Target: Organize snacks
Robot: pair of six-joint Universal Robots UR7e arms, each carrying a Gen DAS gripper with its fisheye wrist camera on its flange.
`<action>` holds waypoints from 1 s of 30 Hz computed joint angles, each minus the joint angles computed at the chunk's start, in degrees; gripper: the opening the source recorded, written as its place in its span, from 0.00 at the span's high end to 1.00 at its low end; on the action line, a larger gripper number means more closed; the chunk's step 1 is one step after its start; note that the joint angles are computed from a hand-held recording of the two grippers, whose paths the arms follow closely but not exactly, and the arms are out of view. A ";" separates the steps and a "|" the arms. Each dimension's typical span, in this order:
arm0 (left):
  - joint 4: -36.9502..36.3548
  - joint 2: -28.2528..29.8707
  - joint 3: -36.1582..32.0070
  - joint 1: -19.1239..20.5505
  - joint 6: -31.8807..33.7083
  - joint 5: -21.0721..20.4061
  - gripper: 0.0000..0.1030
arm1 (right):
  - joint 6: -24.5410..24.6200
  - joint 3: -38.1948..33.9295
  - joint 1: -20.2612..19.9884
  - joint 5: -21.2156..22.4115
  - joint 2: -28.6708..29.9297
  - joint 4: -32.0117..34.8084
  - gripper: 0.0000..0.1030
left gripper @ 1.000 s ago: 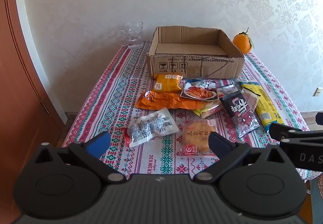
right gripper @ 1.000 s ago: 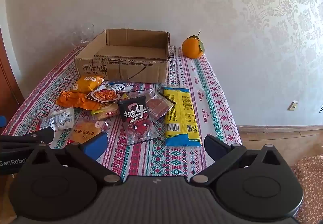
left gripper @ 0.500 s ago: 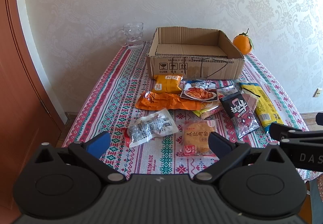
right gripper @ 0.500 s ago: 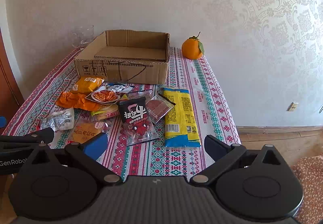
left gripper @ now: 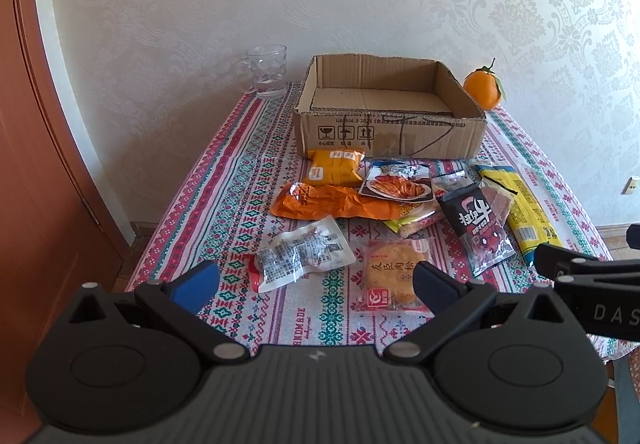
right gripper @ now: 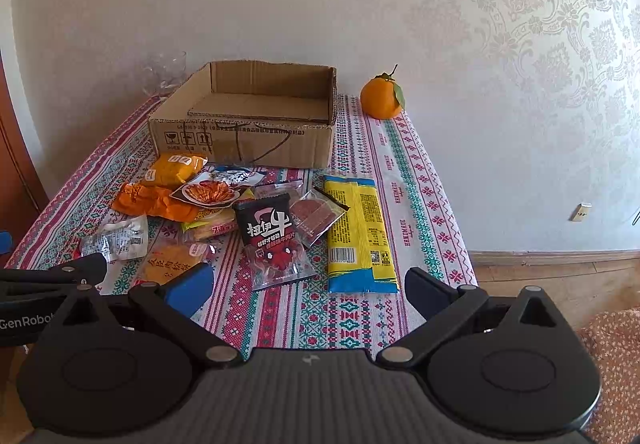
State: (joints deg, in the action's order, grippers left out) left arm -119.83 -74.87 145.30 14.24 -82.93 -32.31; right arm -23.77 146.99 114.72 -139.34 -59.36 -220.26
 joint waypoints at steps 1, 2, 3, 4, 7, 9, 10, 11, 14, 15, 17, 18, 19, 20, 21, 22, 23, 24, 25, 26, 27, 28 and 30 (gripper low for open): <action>-0.17 0.00 0.07 -0.04 0.01 -0.06 0.01 | -0.07 0.08 -0.06 0.06 0.02 -0.20 0.00; -0.25 0.02 0.09 -0.04 0.06 -0.03 0.01 | -0.11 0.00 -0.06 0.05 0.14 -0.32 0.00; -0.19 -0.10 0.08 -0.01 0.08 -0.03 0.01 | -0.08 -0.01 0.02 -0.05 0.09 -0.23 0.00; -0.10 -0.16 0.05 -0.01 0.03 -0.02 0.01 | 0.06 0.01 0.28 -0.21 -0.10 0.01 0.00; -0.06 -0.17 0.07 -0.02 0.04 0.00 0.01 | 0.03 0.00 0.35 -0.20 -0.14 -0.07 0.00; -0.03 -0.19 0.07 -0.03 0.02 -0.01 0.01 | 0.09 0.02 0.37 -0.20 -0.12 -0.09 0.00; -0.04 -0.17 0.10 -0.08 -0.05 -0.03 0.01 | 0.01 0.05 0.34 -0.19 -0.10 -0.15 0.00; 0.05 -0.19 0.07 -0.06 -0.09 -0.02 0.01 | 0.05 -0.06 0.40 -0.23 -0.06 -0.05 0.00; -0.05 -0.13 0.14 -0.13 -0.12 -0.01 0.01 | -0.06 -0.04 0.38 -0.20 -0.04 -0.20 0.00; -0.08 -0.17 0.10 -0.07 -0.02 -0.01 0.01 | -0.18 0.07 0.28 -0.12 -0.09 -0.38 0.00; -0.10 -0.11 0.17 -0.16 -0.14 0.00 0.01 | -0.28 0.04 0.33 -0.13 -0.11 -0.46 0.00; -0.06 -0.17 0.15 -0.12 -0.07 0.04 0.01 | -0.32 0.11 0.35 -0.10 -0.18 -0.56 0.00; -0.09 -0.12 0.18 -0.16 -0.10 0.01 0.01 | -0.38 0.13 0.34 -0.10 -0.09 -0.74 0.00; -0.09 -0.18 0.18 -0.13 -0.06 0.01 0.01 | -0.42 0.08 0.38 -0.13 -0.07 -0.74 0.00; -0.11 -0.19 0.15 -0.10 -0.04 0.00 0.01 | -0.50 0.13 0.37 -0.12 -0.01 -0.97 0.00; -0.02 -0.19 0.12 -0.13 -0.07 0.02 0.01 | -0.55 0.09 0.38 -0.14 -0.02 -0.95 0.00; 0.11 -0.27 0.07 -0.11 -0.06 0.03 0.01 | -0.55 0.09 0.38 -0.14 -0.02 -0.95 0.00; 0.15 -0.31 0.05 -0.08 -0.06 0.04 0.01 | -0.65 0.16 0.39 -0.12 0.13 -1.29 0.00; 0.09 -0.24 0.11 -0.14 -0.14 0.01 0.01 | -0.55 0.16 0.42 -0.12 0.15 -1.24 0.00; 0.12 -0.28 0.05 -0.07 -0.04 0.03 0.01 | -0.51 0.12 0.42 -0.10 0.09 -1.11 0.00; 0.08 -0.25 0.11 -0.14 -0.13 0.00 0.01 | -0.49 0.10 0.48 -0.21 0.17 -1.17 0.00; 0.10 -0.27 0.11 -0.14 -0.12 0.01 0.01 | -0.57 0.10 0.49 -0.23 0.25 -1.28 0.00; 0.01 -0.29 0.17 -0.16 -0.14 0.00 0.01 | -0.62 0.14 0.52 -0.28 0.20 -1.35 0.00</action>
State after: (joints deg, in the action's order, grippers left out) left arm -119.82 -75.15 145.47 14.08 -83.07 -32.31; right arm -24.39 147.13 115.24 -139.62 -59.16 -221.60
